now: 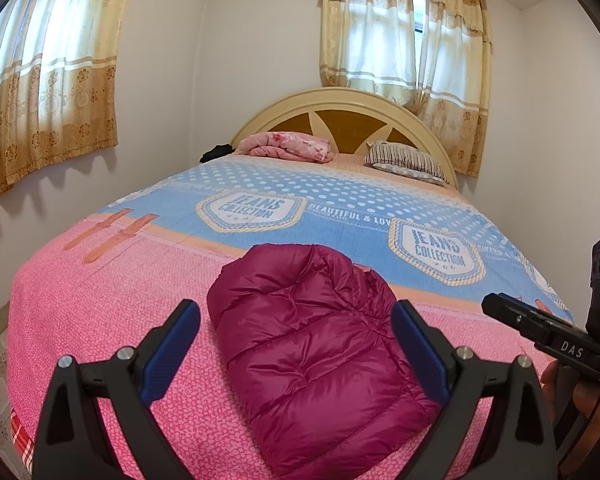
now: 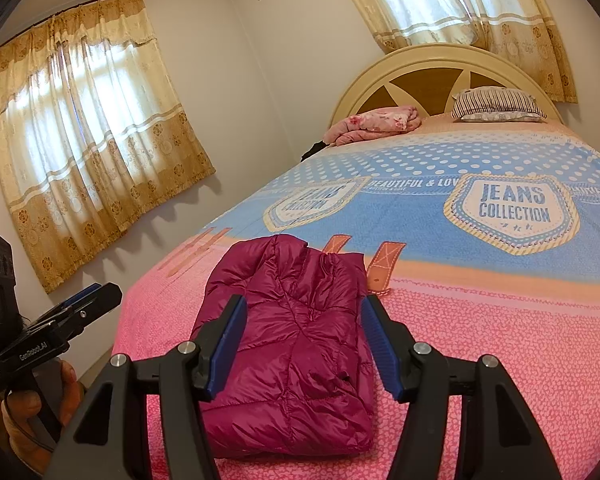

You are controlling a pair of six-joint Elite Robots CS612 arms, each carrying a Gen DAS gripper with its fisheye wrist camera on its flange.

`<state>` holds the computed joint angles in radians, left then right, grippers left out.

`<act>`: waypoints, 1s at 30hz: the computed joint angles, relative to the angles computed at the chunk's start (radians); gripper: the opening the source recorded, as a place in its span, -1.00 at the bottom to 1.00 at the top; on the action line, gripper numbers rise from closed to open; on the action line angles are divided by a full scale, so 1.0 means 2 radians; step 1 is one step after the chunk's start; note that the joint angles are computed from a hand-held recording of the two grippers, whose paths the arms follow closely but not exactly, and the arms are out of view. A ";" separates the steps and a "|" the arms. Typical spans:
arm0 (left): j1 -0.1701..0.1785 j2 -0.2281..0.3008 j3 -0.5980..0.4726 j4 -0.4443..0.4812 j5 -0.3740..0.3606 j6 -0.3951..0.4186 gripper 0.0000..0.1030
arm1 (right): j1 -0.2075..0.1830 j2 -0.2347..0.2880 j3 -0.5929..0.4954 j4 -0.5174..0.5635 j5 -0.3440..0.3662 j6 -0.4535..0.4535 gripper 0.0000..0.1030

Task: Fold large clothes

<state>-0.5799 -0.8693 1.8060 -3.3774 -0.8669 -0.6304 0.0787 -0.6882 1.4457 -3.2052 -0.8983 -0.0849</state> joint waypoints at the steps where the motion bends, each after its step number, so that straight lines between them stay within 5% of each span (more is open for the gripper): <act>1: 0.000 0.000 0.000 -0.001 0.001 0.001 0.92 | 0.000 0.000 0.000 0.000 0.001 0.000 0.17; 18: -0.009 0.001 -0.004 -0.005 0.033 0.033 1.00 | -0.001 0.000 0.003 -0.006 0.000 0.007 0.22; 30: -0.006 -0.004 -0.001 0.013 0.040 0.003 1.00 | -0.002 -0.001 0.007 0.000 0.008 -0.003 0.22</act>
